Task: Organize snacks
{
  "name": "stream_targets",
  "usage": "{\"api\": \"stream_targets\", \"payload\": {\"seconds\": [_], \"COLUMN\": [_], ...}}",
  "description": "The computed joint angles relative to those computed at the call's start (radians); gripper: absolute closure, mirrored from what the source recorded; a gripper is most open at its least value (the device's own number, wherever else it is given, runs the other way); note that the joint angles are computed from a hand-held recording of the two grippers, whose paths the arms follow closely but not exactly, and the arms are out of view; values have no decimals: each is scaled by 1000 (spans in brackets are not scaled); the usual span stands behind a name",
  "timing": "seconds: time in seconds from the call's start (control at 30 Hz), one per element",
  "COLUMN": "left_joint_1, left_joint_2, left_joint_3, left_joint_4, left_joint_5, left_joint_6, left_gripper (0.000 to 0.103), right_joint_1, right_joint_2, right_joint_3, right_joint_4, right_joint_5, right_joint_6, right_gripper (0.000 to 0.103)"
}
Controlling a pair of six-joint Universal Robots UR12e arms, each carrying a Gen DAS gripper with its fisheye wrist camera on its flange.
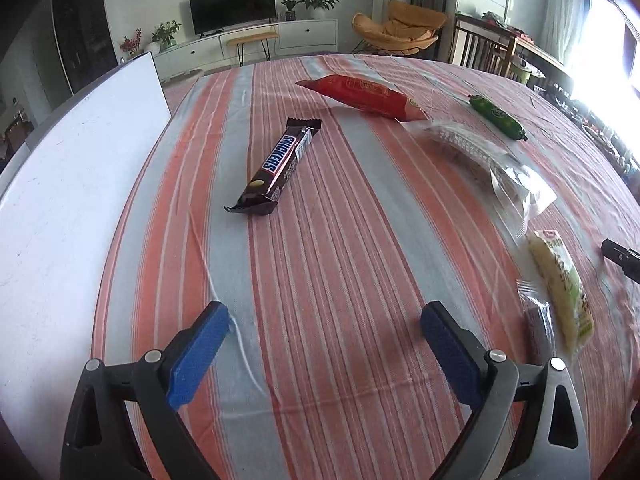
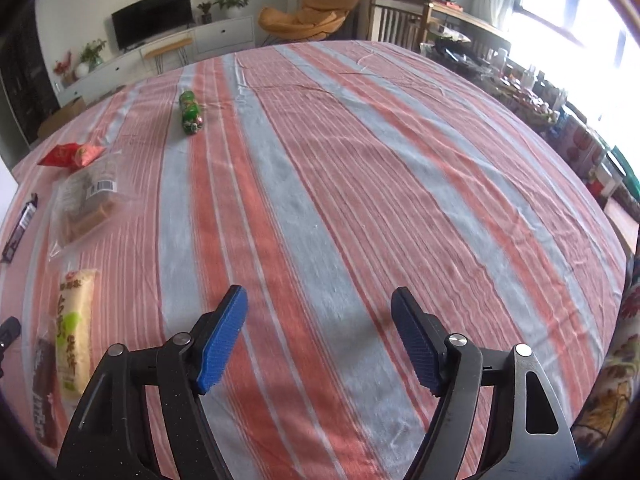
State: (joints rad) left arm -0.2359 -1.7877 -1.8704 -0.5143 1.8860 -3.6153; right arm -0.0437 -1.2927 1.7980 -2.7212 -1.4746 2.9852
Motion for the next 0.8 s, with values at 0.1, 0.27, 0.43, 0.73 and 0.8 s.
{"api": "stream_targets", "payload": {"seconds": [0.1, 0.27, 0.43, 0.73, 0.8], "left_joint_1": [3, 4, 4, 5, 5], "left_joint_2": [-3, -6, -5, -5, -6], "left_joint_3": [-1, 2, 1, 1, 1], "left_joint_4": [7, 5, 5, 5, 5], "left_joint_5": [6, 8, 8, 8, 8], "left_joint_6": [-9, -11, -11, -11, -11], "left_gripper": [0, 0, 0, 0, 0], "right_joint_1": [-6, -5, 0, 1, 1], "right_joint_2": [2, 9, 34, 33, 33], "right_joint_3": [4, -5, -37, -35, -35], "right_joint_4": [-14, -7, 0, 0, -1], "right_joint_5": [12, 12, 13, 12, 12], "right_joint_6": [30, 29, 27, 29, 29], "right_gripper": [16, 11, 10, 10, 10]}}
